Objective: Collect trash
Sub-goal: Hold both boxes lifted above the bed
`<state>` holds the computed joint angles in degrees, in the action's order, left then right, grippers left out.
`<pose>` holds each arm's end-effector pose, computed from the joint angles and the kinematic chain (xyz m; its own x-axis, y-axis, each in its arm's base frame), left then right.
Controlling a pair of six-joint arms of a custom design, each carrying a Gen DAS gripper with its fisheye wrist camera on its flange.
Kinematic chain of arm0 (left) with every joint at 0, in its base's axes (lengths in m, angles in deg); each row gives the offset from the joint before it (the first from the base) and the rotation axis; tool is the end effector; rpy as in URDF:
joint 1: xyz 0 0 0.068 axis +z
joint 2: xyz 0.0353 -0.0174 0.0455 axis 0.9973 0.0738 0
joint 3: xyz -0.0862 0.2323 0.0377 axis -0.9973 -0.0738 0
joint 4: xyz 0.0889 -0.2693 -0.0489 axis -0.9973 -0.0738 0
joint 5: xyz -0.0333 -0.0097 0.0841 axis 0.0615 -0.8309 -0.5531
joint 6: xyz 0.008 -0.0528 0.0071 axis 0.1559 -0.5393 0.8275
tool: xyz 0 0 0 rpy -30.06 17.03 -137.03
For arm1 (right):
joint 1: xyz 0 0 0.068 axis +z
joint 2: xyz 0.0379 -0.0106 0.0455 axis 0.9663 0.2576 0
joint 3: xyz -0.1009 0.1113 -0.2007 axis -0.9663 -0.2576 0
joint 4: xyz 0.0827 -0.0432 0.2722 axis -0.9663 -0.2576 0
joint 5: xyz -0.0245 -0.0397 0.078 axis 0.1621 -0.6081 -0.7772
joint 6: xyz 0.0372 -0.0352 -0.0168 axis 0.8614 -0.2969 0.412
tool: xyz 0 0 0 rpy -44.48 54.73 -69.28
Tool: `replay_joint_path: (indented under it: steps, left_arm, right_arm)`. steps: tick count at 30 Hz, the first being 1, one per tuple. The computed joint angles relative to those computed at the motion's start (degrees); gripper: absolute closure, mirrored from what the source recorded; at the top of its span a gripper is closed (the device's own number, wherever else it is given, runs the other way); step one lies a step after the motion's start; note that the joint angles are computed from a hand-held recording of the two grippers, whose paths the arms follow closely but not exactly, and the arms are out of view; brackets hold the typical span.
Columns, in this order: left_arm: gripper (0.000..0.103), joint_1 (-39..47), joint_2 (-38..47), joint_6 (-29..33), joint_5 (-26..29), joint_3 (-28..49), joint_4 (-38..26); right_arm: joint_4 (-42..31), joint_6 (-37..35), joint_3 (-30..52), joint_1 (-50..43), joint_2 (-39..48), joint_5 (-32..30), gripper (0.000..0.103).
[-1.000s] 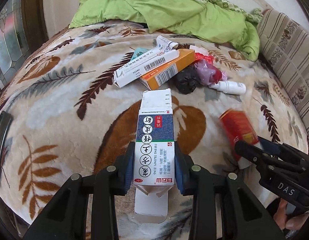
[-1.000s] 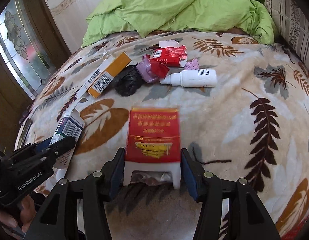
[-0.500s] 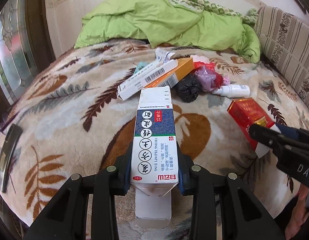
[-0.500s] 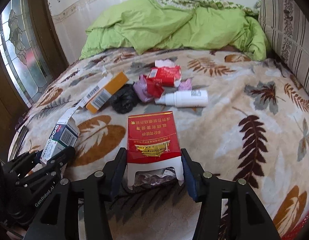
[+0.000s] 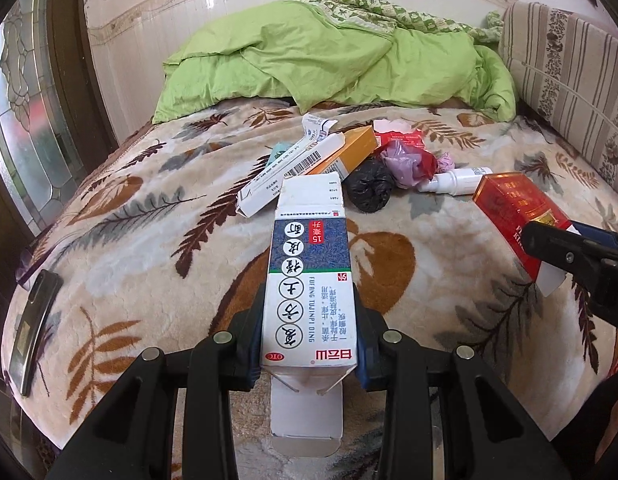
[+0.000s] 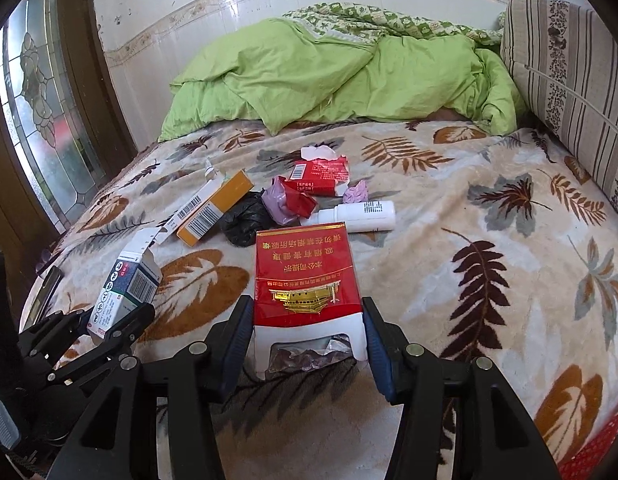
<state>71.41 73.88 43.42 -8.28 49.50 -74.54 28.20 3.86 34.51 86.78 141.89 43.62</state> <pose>0.2934 -0.0657 0.1213 -0.6568 0.0769 -0.7502 -0.0044 0.9944 0.1058 0.3183 0.0693 0.1417 -0.6667 0.0203 -0.7450 -0.1716 0.9686 0.1800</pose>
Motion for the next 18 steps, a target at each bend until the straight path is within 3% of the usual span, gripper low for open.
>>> replay_joint_path:
  steps: [18]
  left_arm:
    - [0.070,-1.3,-1.1,0.9,-1.6,-1.2,1.1]
  right_arm:
    - [-0.3,0.5,-2.2,-0.3,-3.0,-0.2,0.047]
